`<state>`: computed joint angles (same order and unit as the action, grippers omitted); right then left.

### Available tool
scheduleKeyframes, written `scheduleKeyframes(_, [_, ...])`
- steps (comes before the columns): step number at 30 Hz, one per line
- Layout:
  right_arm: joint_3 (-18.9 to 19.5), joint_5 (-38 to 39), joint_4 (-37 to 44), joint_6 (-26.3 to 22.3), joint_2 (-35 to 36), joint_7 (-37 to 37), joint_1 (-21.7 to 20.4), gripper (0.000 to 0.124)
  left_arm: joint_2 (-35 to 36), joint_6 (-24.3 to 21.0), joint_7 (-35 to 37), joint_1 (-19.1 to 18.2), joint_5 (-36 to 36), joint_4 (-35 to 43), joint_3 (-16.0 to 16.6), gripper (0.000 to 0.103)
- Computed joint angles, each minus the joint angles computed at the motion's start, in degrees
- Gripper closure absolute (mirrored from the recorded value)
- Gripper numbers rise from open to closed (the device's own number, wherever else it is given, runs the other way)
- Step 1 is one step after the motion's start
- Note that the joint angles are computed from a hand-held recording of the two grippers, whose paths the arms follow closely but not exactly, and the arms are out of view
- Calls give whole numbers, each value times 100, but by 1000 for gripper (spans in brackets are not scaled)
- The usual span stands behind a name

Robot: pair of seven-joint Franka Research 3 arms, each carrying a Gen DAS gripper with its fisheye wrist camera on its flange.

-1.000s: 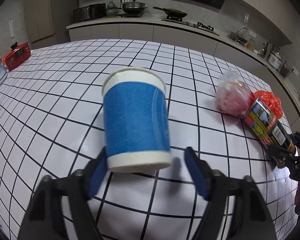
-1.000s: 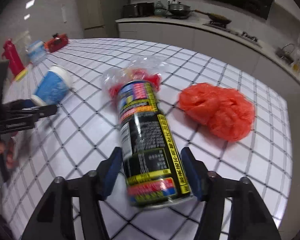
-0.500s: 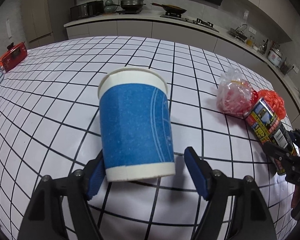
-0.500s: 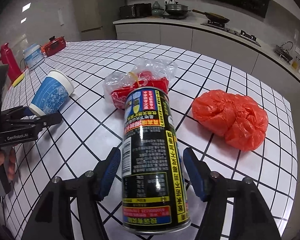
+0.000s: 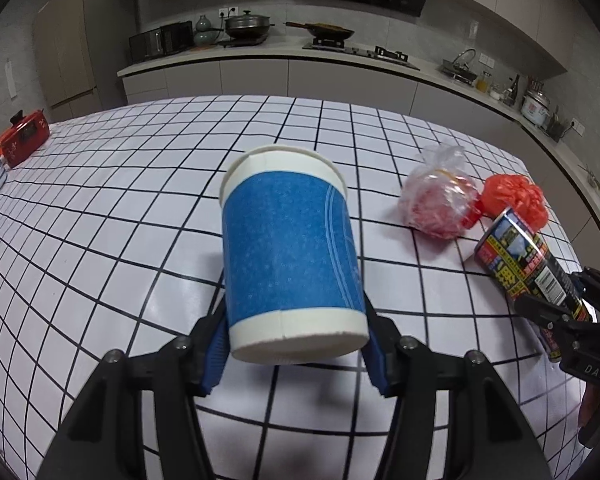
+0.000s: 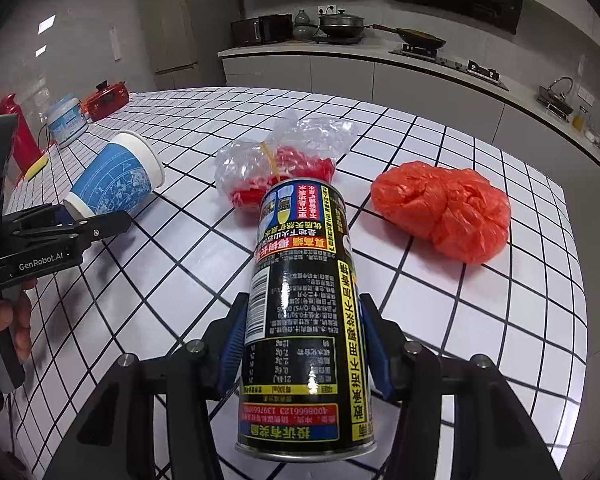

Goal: Collect trash
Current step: 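Grasp the black spray can with the right tool while the left tool grasps the blue paper cup, then carry spray can and blue cup over the black bin and open both tools to drop them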

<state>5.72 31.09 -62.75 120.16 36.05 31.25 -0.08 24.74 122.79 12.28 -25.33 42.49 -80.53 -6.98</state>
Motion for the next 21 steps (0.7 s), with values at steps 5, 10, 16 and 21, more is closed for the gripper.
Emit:
scheduleKeyframes(5, [12, 205, -372, 98, -287, -176, -144, 69, -48, -20, -106, -117, 157, 14, -4, 45])
scheduleKeyframes(10, [-19, 425, -627, 91, -528, -348, -282, 69, 54, -104, -123, -237, 237, 234, -28, 45])
scheduleKeyframes(16, [-108, 680, -1020, 94, -859, -587, -448, 69, 313, -265, -99, -490, 286, 682, -19, 45])
scheduleKeyframes(21, [-226, 879, -1264, 44, -1070, -790, -628, 69, 699, -389, 38, -743, 234, 1254, 18, 45])
